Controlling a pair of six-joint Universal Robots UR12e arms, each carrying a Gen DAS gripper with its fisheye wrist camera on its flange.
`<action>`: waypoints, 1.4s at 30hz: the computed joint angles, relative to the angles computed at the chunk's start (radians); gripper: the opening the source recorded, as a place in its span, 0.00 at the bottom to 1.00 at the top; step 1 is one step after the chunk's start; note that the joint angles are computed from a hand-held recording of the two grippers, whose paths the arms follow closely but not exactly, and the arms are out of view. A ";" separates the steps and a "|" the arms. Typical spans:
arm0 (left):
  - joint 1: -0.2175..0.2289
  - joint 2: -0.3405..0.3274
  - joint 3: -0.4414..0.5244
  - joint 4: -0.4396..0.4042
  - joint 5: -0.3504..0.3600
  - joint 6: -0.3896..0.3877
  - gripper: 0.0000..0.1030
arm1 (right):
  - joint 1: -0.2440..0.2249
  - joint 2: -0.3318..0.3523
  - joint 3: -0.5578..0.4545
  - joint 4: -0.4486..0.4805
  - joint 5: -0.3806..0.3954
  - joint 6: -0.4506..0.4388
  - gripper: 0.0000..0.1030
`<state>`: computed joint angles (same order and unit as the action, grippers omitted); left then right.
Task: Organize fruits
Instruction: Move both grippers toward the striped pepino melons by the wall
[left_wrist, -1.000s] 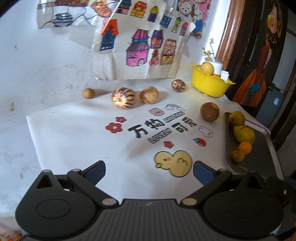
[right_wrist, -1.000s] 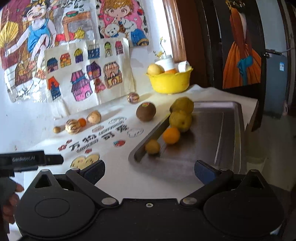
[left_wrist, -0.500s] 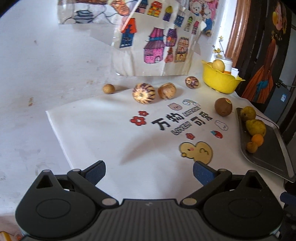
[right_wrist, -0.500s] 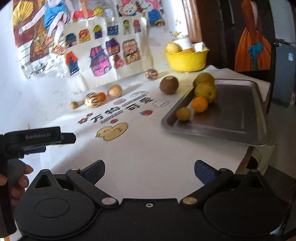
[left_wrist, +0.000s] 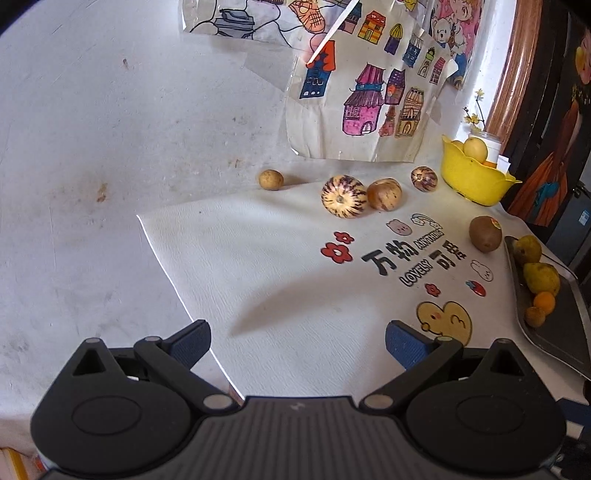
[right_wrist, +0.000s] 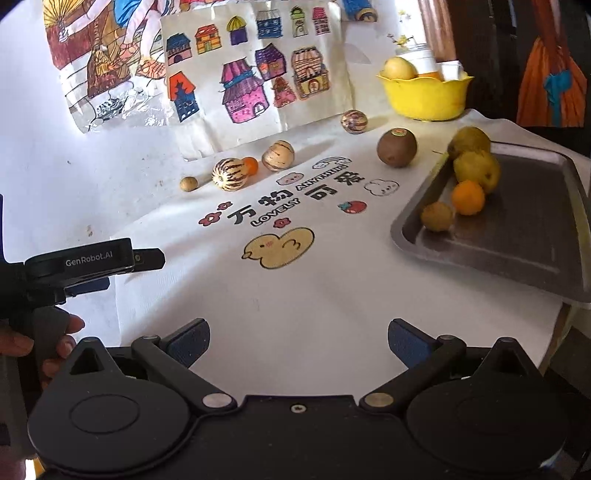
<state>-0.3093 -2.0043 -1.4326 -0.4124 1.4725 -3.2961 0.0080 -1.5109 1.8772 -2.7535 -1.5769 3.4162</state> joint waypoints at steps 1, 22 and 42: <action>0.001 -0.004 0.006 -0.001 0.001 0.008 1.00 | -0.005 0.003 -0.010 0.012 0.007 -0.012 0.99; -0.007 -0.119 0.197 -0.008 0.005 0.159 1.00 | -0.095 0.112 -0.315 0.238 0.082 -0.416 0.99; -0.040 -0.237 0.356 -0.050 0.107 0.321 1.00 | -0.120 0.316 -0.439 0.148 0.140 -0.938 0.99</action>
